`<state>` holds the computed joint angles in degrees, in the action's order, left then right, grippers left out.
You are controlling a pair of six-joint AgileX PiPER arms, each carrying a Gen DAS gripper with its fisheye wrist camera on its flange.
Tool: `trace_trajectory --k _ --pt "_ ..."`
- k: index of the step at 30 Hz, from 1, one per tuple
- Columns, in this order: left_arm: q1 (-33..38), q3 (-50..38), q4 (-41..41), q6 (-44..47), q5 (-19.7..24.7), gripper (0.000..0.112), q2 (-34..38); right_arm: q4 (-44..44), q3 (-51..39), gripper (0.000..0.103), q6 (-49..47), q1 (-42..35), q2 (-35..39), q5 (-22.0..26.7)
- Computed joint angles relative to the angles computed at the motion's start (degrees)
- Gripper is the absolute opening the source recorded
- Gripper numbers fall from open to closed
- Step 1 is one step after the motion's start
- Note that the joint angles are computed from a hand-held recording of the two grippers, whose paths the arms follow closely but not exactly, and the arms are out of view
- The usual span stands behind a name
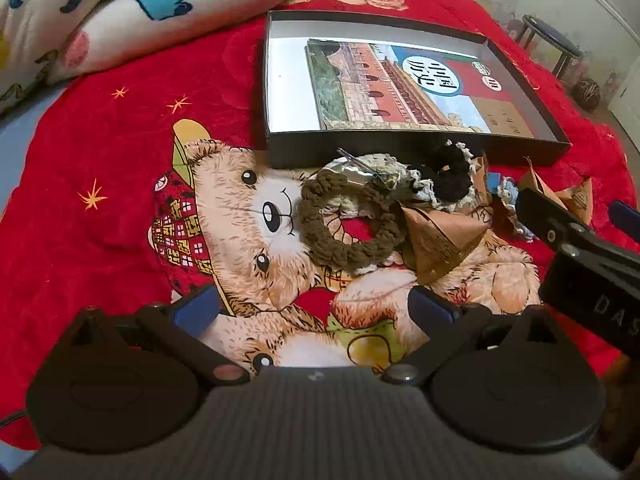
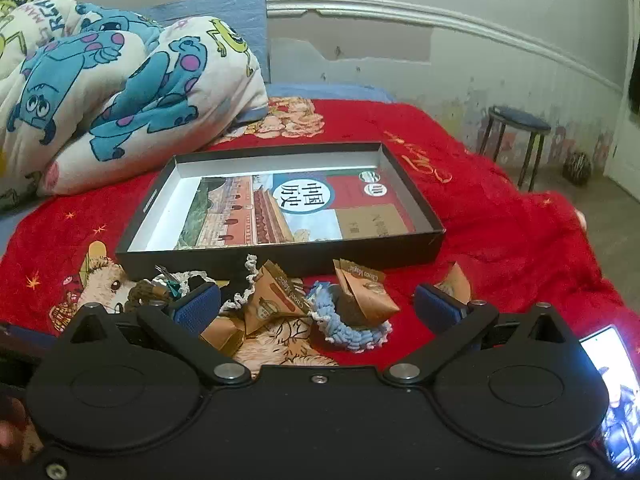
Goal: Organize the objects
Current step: 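Move both grippers toward the pile of brown paper-wrapped candies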
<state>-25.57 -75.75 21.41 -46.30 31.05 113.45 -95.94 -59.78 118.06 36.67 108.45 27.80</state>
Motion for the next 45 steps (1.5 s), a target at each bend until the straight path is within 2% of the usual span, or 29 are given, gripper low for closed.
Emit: trace_trajectory --k 2,7,14,16,19,25,36,45 --pt "0.2 0.6 -2.0 2.5 -1.3 0.103 -0.5 3.2 -1.1 0.103 -3.7 0.4 0.4 1.0" --pt "-1.8 1.5 8.0 -5.4 -1.1 0.103 -1.3 8.2 -2.9 0.103 -8.5 0.4 1.7 2.2" --pt "-1.8 2.7 10.7 -7.9 -3.3 0.103 -2.0 3.4 -1.3 0.103 -2.7 -0.9 0.6 -1.3" --pt "-2.2 3.2 13.9 -11.4 -3.3 0.103 -2.1 1.0 -0.7 0.103 -0.1 -1.3 0.2 -2.3" --pt "-3.0 4.2 19.8 -16.8 -3.0 0.103 -2.5 2.2 -1.2 0.103 -1.4 -0.9 0.6 -1.0" --pt "-3.0 5.0 20.5 -16.6 -5.3 0.103 -3.2 2.7 -1.3 0.103 -0.8 -0.8 0.6 -0.2" --pt "-2.9 5.6 20.3 -17.1 -6.5 0.103 -3.5 4.9 -1.1 0.103 -2.6 -0.6 0.2 1.3" --pt "-3.6 5.1 20.8 -18.2 -5.4 0.103 -3.0 7.4 -1.0 0.103 -5.2 -0.7 -0.2 1.4"
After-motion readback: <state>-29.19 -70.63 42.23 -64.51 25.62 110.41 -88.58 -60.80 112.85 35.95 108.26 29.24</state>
